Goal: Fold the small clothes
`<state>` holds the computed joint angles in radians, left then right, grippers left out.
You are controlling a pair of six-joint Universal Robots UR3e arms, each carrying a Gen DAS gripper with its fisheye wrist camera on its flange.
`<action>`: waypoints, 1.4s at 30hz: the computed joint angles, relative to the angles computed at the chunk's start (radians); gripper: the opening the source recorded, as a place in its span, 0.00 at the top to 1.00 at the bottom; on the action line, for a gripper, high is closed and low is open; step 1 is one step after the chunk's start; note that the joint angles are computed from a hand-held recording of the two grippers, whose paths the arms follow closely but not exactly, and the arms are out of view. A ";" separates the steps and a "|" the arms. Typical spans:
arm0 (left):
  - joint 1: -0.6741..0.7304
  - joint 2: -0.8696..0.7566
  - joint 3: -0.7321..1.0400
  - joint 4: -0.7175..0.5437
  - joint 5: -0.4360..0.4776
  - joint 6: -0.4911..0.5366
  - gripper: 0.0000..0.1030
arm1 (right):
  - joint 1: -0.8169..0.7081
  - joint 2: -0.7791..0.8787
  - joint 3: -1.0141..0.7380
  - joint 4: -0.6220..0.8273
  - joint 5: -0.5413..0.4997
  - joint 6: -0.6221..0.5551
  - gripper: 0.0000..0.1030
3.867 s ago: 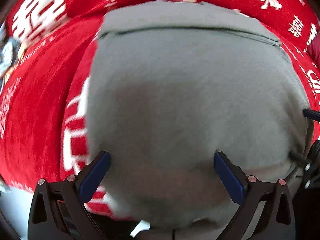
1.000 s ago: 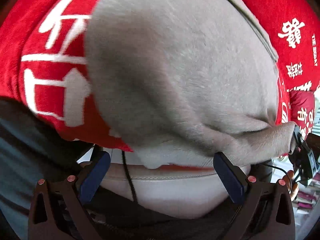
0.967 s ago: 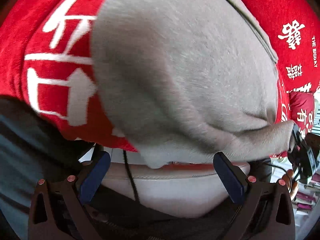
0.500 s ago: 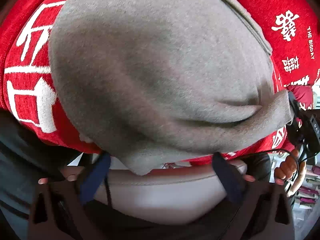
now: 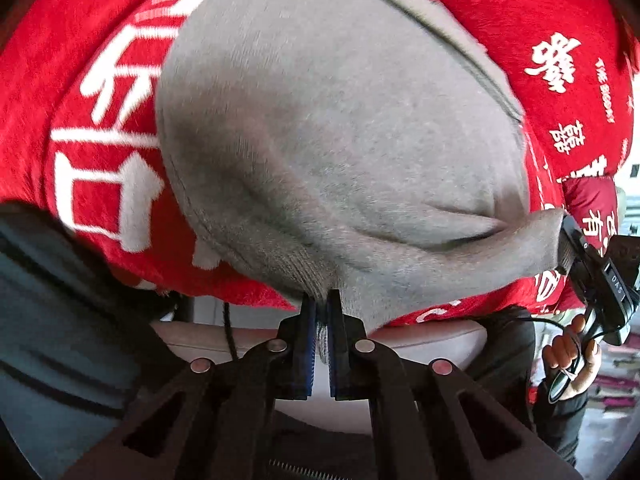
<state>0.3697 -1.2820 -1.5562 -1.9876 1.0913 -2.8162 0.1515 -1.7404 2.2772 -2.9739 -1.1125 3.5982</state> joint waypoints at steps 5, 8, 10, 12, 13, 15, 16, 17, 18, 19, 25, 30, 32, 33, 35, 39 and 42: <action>0.128 0.082 0.048 -0.108 -0.025 0.112 0.95 | 0.162 -0.059 -0.078 0.180 -0.203 -0.123 0.93; 0.267 0.105 0.107 -0.229 -0.050 0.211 0.95 | 0.258 -0.044 -0.113 0.230 -0.320 -0.158 0.93; 0.351 0.115 0.150 -0.297 -0.081 0.267 0.99 | 0.299 -0.030 -0.133 0.247 -0.365 -0.162 0.93; 0.433 0.102 0.227 -0.357 -0.126 0.316 1.00 | 0.331 -0.011 -0.157 0.245 -0.402 -0.150 0.93; 0.469 0.087 0.278 -0.392 -0.152 0.342 1.00 | 0.342 -0.006 -0.170 0.246 -0.411 -0.145 0.93; 0.492 0.061 0.343 -0.406 -0.182 0.355 1.00 | 0.362 0.005 -0.195 0.237 -0.423 -0.143 0.93; 0.473 0.054 0.350 -0.371 -0.180 0.332 1.00 | 0.375 0.015 -0.212 0.236 -0.434 -0.146 0.93; 0.439 0.046 0.342 -0.330 -0.166 0.296 1.00 | 0.383 0.024 -0.224 0.237 -0.442 -0.148 0.93; 0.392 0.025 0.328 -0.293 -0.139 0.259 1.00 | 0.390 0.034 -0.234 0.241 -0.450 -0.149 0.93; 0.340 0.004 0.300 -0.261 -0.106 0.221 1.00 | 0.392 0.041 -0.238 0.244 -0.453 -0.146 0.93; 0.122 -0.062 0.032 -0.095 0.026 0.013 1.00 | 0.374 0.007 -0.217 0.241 -0.435 -0.121 0.93; 0.049 -0.111 -0.061 -0.026 -0.036 -0.119 1.00 | 0.389 0.005 -0.270 0.234 -0.443 -0.123 0.93; 0.058 -0.059 -0.103 0.024 -0.066 -0.175 1.00 | 0.393 0.010 -0.285 0.239 -0.445 -0.130 0.93; 0.084 -0.020 -0.130 0.036 -0.099 -0.178 1.00 | 0.393 0.010 -0.288 0.242 -0.447 -0.130 0.93; 0.202 0.113 -0.202 0.007 -0.205 -0.134 1.00 | 0.386 0.005 -0.281 0.244 -0.440 -0.129 0.93; 0.250 0.197 -0.220 0.060 -0.150 -0.208 0.24 | 0.363 -0.014 -0.255 0.239 -0.418 -0.123 0.93; 0.240 0.195 -0.241 0.082 -0.161 -0.207 0.03 | 0.357 -0.008 -0.258 0.240 -0.412 -0.117 0.93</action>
